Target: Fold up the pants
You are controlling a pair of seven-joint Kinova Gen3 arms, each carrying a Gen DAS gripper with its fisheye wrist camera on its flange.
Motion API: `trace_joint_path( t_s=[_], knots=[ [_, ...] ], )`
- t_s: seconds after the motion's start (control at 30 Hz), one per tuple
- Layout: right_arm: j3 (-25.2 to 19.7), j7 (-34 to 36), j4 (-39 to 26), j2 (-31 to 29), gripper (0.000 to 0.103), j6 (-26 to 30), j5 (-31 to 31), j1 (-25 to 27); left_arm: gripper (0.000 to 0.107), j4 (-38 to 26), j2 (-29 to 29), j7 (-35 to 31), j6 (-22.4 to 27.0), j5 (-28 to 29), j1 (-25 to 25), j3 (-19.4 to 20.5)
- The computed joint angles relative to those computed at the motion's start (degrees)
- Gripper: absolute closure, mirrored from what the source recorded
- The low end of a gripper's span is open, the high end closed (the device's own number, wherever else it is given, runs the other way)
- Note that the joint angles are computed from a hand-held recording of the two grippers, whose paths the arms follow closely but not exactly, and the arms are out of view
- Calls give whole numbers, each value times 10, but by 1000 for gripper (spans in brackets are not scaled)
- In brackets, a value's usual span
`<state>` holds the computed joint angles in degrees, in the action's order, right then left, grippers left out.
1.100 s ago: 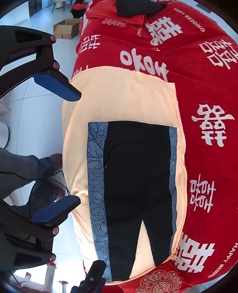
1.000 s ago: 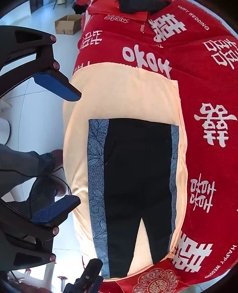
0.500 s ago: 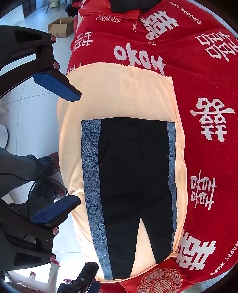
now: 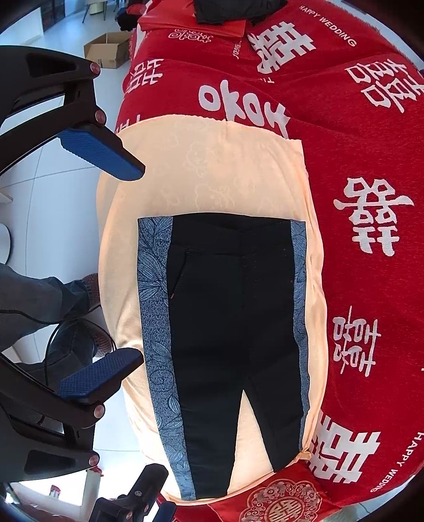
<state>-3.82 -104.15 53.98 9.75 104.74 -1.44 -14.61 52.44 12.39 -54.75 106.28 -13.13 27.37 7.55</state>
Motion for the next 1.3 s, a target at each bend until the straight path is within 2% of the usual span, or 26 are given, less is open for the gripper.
trace_joint_path(
  t_s=[1.3],
  knots=[
    [-5, -27, 17, -12, 0, -7, 6, -11, 4, 20, -20, -9, -13, -10, -10, 5]
  ],
)
